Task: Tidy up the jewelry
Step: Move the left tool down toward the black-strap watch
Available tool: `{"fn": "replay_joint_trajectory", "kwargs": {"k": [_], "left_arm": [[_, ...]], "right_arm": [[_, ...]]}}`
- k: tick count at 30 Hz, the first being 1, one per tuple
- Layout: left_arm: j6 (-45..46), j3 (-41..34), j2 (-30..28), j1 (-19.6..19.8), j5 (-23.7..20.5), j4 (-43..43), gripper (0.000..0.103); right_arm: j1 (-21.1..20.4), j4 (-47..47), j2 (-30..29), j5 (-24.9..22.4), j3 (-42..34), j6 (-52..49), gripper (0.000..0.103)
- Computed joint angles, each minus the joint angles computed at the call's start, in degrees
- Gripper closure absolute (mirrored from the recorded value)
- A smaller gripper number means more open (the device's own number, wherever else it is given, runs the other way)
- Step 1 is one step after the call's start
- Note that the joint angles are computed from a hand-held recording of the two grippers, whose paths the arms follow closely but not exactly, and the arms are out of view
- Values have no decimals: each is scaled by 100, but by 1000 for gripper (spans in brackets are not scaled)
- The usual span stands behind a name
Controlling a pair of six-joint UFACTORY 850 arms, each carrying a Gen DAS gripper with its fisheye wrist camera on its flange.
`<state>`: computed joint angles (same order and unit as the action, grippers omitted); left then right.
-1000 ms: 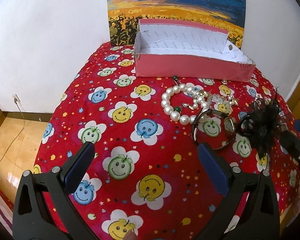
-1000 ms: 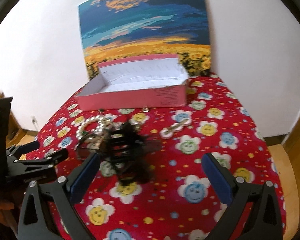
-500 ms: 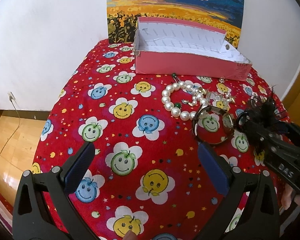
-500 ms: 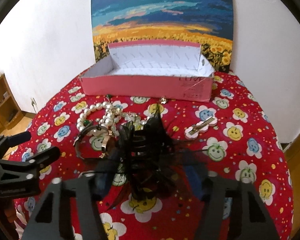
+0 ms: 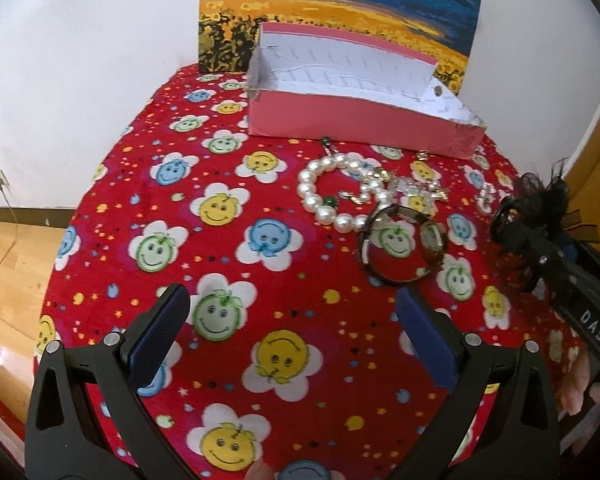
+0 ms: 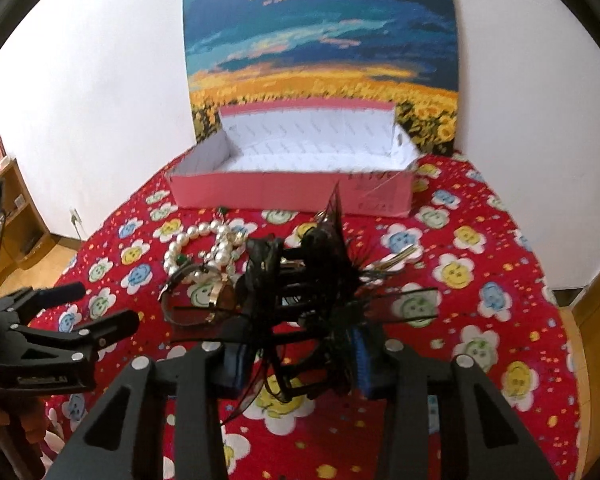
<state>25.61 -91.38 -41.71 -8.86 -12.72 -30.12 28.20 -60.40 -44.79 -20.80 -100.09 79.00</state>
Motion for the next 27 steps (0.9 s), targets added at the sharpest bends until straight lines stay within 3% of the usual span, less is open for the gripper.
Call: {"fn": "replay_joint_trajectory", "kwargs": {"k": [7,14,25,27], "left_arm": [[301,-215,-84,-152,-212,-253,0],[-56,-696,-364,-382,-396,69,0],[-1766,-1478,-979,-577,-593,1595,0],[-2357,-1490,-1005,-612,-518,2199,0]], "right_arm": [[-102,-464,307,-2,337,601,61],[-233,-356,462,121,556,549,61],[-331,-606,571,387,796,785,61],[-352,-593,564,431,794,779,61]]}}
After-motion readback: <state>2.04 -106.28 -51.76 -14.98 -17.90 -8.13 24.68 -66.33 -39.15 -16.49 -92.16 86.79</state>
